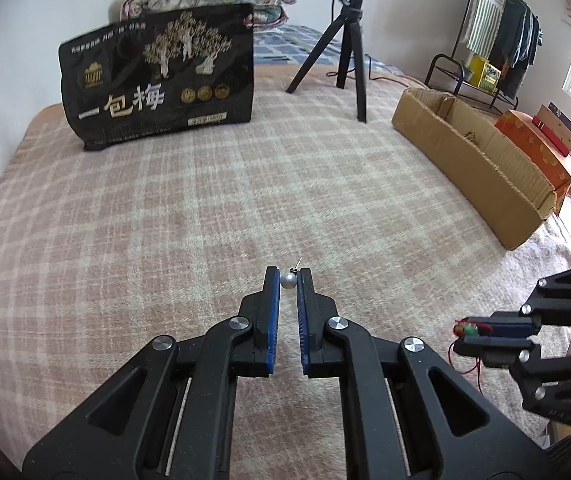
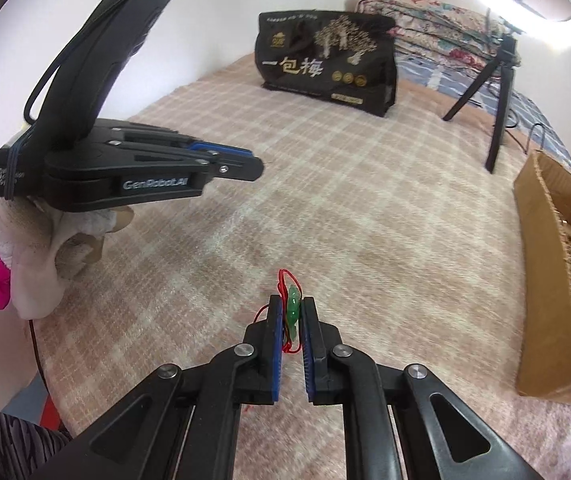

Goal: Organize jewelry
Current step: 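Grasp the pearl earring with the left tool while the right tool grasps the jade charm, then carry earring and jade charm over the cardboard box with both tools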

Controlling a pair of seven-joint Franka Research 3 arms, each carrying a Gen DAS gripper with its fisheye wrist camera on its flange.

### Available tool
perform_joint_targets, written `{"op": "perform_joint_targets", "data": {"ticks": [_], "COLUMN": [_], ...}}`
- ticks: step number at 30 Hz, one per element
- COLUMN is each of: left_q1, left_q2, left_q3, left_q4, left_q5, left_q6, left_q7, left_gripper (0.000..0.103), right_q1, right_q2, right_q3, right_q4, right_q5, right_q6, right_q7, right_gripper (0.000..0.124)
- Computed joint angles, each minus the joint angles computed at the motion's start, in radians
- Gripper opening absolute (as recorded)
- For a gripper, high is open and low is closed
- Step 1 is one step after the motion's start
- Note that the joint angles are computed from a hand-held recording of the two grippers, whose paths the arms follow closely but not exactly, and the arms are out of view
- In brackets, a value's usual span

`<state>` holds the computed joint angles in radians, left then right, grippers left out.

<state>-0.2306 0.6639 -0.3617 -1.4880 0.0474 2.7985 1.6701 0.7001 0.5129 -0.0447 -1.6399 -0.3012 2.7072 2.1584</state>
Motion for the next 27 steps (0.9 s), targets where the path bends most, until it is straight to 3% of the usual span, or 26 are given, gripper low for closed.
{"op": "perform_joint_targets", "data": {"ticks": [13,27], "left_q1": [-0.013,-0.06], "left_q2": [-0.061,-0.039], "left_q3": [-0.03,-0.05], "left_q4": [-0.038,0.035], "left_q5": [0.003,-0.005], "left_q6": [0.053,0.051], "left_q7": [0.009,0.012], "left_gripper": [0.006,0.006], "right_q1": [0.0,-0.108], "right_q2": [-0.159,-0.345], "right_q3": [-0.045,0.003], "right_q4": [-0.174,-0.352], "right_q5": [-0.142,-0.389], "right_q6": [0.046,0.039], "right_q7": [0.21,0.492], "right_gripper": [0.006,0.006]}}
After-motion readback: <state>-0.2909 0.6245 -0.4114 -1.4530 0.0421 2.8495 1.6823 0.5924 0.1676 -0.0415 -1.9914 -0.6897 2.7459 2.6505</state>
